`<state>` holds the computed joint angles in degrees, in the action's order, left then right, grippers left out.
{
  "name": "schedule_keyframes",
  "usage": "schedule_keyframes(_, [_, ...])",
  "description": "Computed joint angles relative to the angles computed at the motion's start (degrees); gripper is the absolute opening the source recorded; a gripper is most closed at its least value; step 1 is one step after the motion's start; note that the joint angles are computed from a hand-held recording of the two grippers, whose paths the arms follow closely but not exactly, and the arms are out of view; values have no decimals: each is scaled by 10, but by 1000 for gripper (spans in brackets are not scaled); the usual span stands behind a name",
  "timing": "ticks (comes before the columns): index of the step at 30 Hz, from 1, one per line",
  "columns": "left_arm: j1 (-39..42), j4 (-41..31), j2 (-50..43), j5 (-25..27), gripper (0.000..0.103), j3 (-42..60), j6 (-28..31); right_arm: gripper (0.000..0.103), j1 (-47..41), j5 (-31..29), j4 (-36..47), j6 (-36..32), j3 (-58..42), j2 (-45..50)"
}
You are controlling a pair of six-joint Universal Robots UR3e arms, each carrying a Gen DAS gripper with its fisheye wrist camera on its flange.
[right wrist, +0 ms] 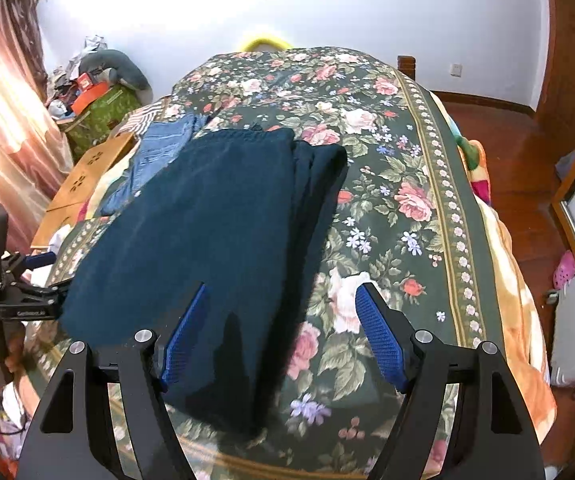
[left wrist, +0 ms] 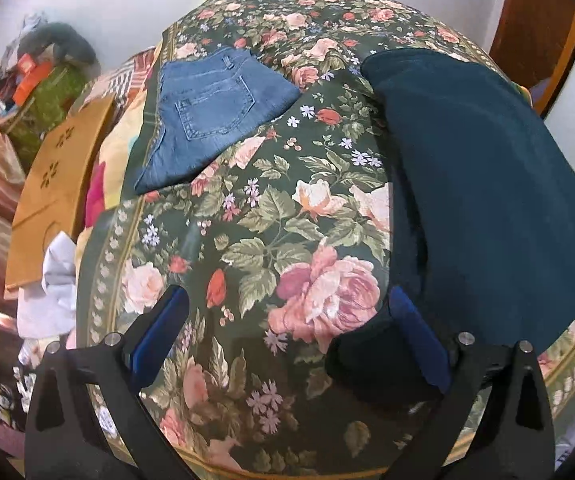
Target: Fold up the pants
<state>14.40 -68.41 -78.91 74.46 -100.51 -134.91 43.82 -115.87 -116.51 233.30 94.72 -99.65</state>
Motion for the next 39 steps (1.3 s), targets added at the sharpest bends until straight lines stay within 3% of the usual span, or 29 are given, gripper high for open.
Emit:
schedule_keyframes(3, [-6,-17,-17,2,102,40,-1,73,13,-12,5,-9,-20,10])
schedule_keyframes(7, [-8,-42,-55,-45,102,119,-11,73,15,-28,-3,-30,-36,21])
schedule_keyframes(13, [-56,-60,-159,-108,102,255,-40,73,-51,6,-74,-100,-16,25])
schedule_keyframes(18, [-152,0,-273,-38,102,338,-64,73,-129,83,-173,-157,32,28])
schedule_keyframes(23, [-213,-2,-385,11,102,442,-83,71,-192,141,-221,-207,41,59])
schedule_keyframes(28, [-235,-15,-439,5,101,500,-90,69,-248,185,-241,-251,35,96])
schedule_keyframes(30, [-240,-41,-460,4,97,532,-92,56,-277,225,-250,-263,46,102])
schedule_keyframes(34, [-239,-203,-539,-19,78,690,-92,49,-283,241,-285,-270,74,109])
schedule_keyframes(36, [-233,-260,-557,-48,51,741,-86,34,-285,243,-301,-266,93,97])
schedule_keyframes(37, [-233,-266,-553,-55,46,740,-84,29,-285,242,-306,-260,103,85])
schedule_keyframes(39, [-244,-203,-512,-39,32,674,-90,24,-287,240,-308,-259,109,73])
